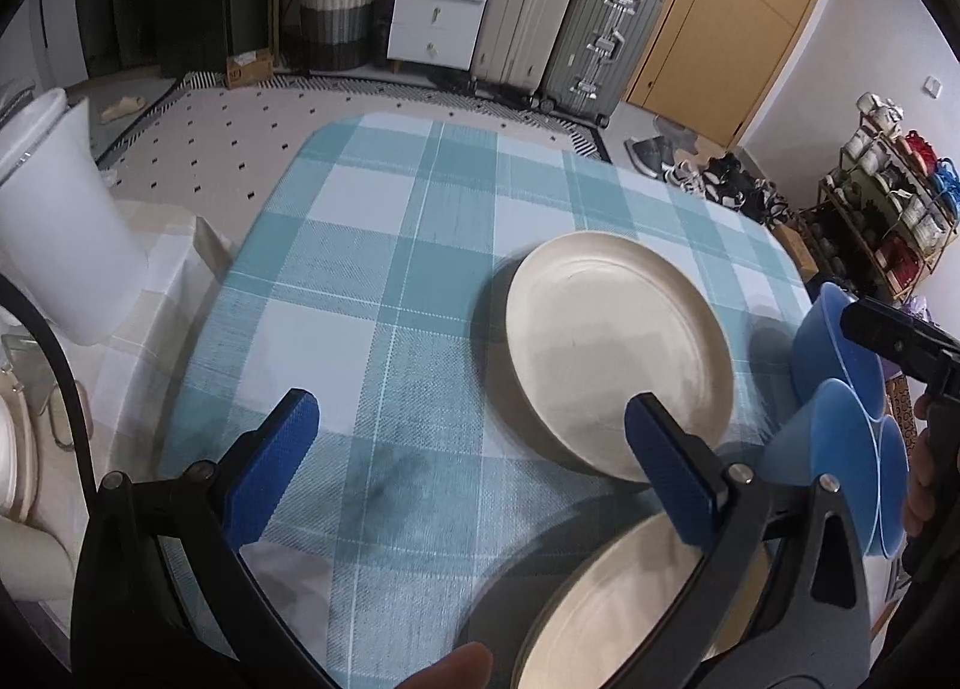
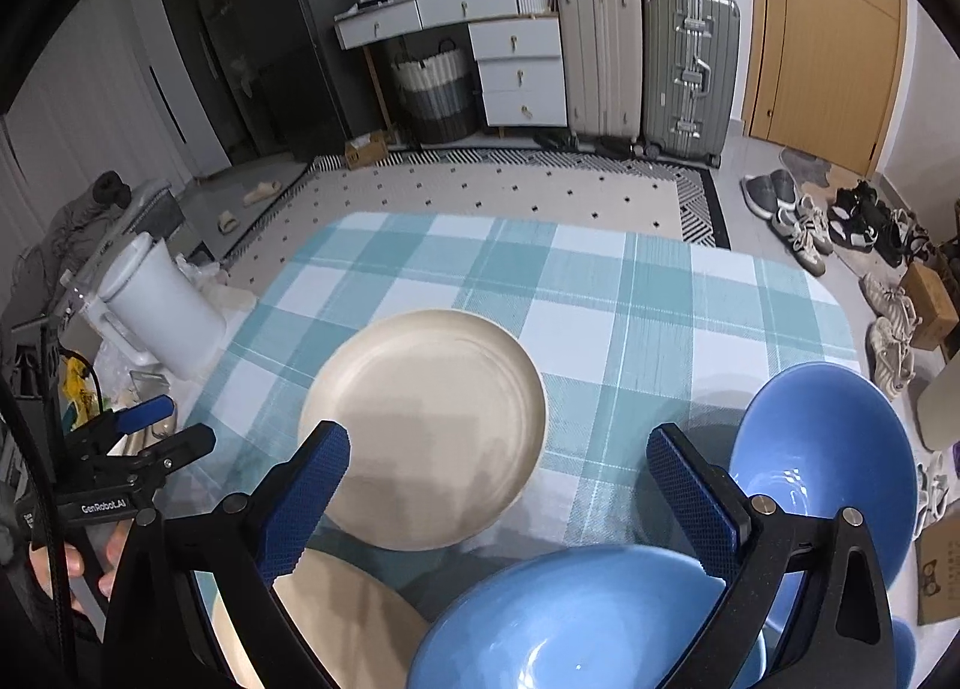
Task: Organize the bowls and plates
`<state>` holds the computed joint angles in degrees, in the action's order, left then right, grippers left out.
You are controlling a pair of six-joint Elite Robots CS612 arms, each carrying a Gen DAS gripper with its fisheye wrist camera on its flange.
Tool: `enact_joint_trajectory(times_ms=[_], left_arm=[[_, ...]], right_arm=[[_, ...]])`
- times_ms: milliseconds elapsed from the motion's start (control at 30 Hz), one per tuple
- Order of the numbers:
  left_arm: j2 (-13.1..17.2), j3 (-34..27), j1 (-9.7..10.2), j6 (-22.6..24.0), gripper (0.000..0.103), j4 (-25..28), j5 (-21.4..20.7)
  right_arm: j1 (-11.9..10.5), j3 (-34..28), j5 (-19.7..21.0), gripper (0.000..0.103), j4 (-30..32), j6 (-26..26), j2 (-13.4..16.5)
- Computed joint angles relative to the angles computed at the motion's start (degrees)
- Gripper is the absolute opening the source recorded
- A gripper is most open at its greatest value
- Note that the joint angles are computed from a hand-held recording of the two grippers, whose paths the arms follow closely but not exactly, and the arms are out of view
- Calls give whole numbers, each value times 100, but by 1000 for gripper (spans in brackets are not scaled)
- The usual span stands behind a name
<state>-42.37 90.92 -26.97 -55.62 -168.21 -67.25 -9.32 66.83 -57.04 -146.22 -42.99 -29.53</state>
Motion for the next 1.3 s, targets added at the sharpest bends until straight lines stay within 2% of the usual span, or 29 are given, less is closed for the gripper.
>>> enact_joint_trajectory(times_ms=[167, 233, 300, 467, 533, 800, 900, 1100, 1167, 1233, 1300], left_arm=[[196, -263, 91, 5, 102, 167, -158], [277, -367, 126, -7, 101, 228, -231], [362, -484, 161, -1, 99, 330, -304], [534, -680, 228, 110, 83, 439, -521], [605, -762, 253, 146, 81, 484, -615], [784, -951, 320, 191, 70, 485, -889], [825, -1012, 330, 210, 64, 549, -925], [892, -1104, 339, 259, 55, 618, -993], [904, -1124, 339, 258, 50, 647, -1033], [917, -1157, 325, 298, 46, 696, -979], [929, -1190, 320, 339, 41, 730, -974]], right_arm=[[98, -396, -325, 93, 366, -31, 236], [146, -556, -504, 83, 498, -11, 333], [185, -709, -633, 78, 665, -20, 422], [264, -1028, -860, 75, 936, 31, 633], [294, -1116, -967, 71, 1035, 25, 691], [373, -1349, -1208, 70, 1321, -26, 847], [407, -1420, -1311, 58, 1467, -111, 889], [451, -1523, -1447, 50, 1498, -101, 976], [460, -1561, -1497, 46, 1516, -87, 999], [471, -1593, -1564, 36, 1535, -101, 1021], [481, -1605, -1620, 35, 1539, -120, 1033]])
